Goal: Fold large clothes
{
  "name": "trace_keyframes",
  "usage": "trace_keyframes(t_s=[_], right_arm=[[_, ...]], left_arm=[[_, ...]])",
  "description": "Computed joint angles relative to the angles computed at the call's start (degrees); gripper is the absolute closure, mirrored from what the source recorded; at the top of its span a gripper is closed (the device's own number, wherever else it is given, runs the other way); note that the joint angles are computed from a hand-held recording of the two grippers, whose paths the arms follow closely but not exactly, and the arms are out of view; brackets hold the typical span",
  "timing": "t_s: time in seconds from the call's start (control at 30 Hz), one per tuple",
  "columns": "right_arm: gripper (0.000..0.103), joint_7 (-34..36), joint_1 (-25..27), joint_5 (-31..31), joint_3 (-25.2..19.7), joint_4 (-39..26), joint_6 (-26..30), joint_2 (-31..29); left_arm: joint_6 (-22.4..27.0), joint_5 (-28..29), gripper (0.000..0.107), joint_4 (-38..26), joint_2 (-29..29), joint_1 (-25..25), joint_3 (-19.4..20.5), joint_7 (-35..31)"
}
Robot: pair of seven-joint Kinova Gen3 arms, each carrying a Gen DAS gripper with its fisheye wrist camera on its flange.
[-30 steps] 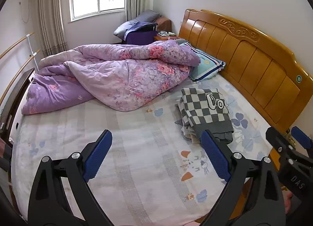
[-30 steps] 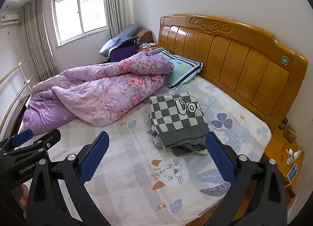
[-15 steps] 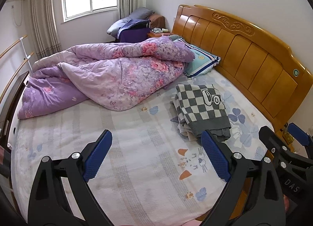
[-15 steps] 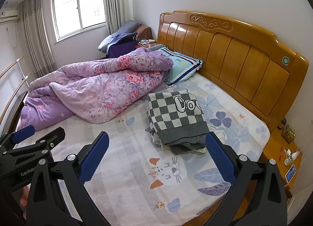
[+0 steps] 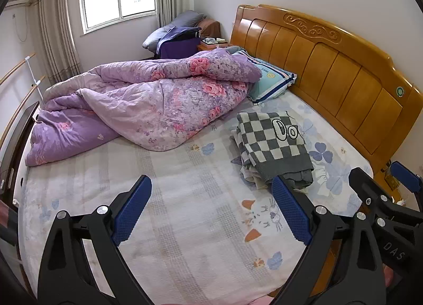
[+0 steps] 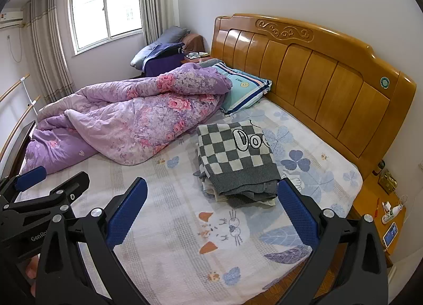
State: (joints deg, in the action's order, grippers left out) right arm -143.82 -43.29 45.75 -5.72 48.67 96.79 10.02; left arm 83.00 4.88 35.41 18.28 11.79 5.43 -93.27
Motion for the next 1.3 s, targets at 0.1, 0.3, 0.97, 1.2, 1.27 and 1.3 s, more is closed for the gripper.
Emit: trace_keyframes(t_s=[0.1, 0.3, 0.97, 1.2, 1.27, 1.3], right_arm=[[0.008, 0.0, 0.1, -0.1, 0.0, 0.0, -0.1, 0.0], [0.008, 0.6, 0.6, -0.5, 0.1, -0.1, -0.5, 0.1], [0.008, 0.5, 0.7, -0.6, 0.0, 0.1, -0.1, -0.1], [0.008, 0.4, 0.9, -0.8, -0.1, 0.5, -0.4, -0.2], [0.008, 0.2, 0.8, -0.6, -0.2, 0.6, -0.2, -0.3], [0.008, 0.2, 0.8, -0.6, -0.2, 0.7, -0.3, -0.4]], left_arm=[[-0.1, -0.4, 0.014, 0.0, 0.0, 0.3, -0.1, 0.0], [0.0, -0.5, 0.014, -0.1, 0.0, 0.5, -0.1, 0.1], [1.0, 1.0, 0.015, -0.5, 0.6, -0.2, 0.3, -0.1], [0.5, 1.2, 0.015, 0.3, 0.4, -0.2, 0.2, -0.3], [1.3, 0.2, 0.015, -0.7, 1.0, 0.4, 0.1, -0.5], [1.5, -0.1, 0.015, -0.9, 1.2, 0.5, 0.1, -0.7]])
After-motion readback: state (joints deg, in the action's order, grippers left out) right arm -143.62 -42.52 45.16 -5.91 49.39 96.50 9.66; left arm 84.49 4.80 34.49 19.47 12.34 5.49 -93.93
